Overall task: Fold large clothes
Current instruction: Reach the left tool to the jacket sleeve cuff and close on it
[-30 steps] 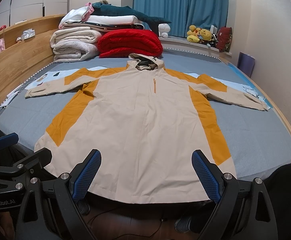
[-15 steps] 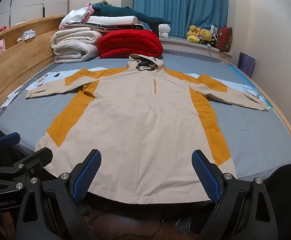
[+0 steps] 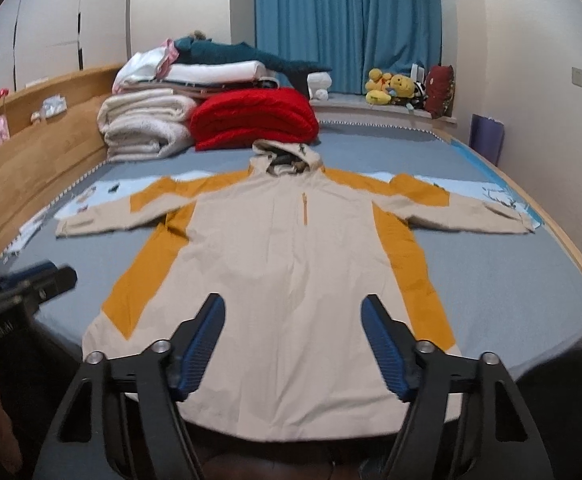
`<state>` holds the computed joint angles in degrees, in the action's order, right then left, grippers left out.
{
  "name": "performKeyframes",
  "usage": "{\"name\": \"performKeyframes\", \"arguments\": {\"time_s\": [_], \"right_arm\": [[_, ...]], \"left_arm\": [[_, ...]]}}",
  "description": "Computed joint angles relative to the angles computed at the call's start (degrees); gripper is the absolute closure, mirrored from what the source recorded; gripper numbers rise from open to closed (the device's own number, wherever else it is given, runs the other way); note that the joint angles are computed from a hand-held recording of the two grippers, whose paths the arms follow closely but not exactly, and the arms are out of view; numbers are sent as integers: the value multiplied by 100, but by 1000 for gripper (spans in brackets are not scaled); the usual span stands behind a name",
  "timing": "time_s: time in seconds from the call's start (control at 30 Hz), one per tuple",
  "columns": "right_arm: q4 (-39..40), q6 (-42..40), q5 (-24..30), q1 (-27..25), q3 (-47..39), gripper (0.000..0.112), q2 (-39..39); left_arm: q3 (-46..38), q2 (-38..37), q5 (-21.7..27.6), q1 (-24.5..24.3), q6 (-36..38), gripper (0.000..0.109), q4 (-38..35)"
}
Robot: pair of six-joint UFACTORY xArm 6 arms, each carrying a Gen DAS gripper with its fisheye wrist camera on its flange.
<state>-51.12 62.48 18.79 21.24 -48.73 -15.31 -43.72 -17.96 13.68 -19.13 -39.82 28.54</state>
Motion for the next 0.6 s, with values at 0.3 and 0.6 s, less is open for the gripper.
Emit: {"name": "performKeyframes", "arguments": {"time_s": [0.3, 0.6], "right_arm": [[1362, -1742, 121, -437, -2075, 48, 1672], [3144, -3599, 775, -795, -5849, 56, 4511]], "left_arm": [[-2487, 2281, -4, 748, 554, 84, -365], [-6326, 5219, 784, 1566, 1049, 84, -952]]}}
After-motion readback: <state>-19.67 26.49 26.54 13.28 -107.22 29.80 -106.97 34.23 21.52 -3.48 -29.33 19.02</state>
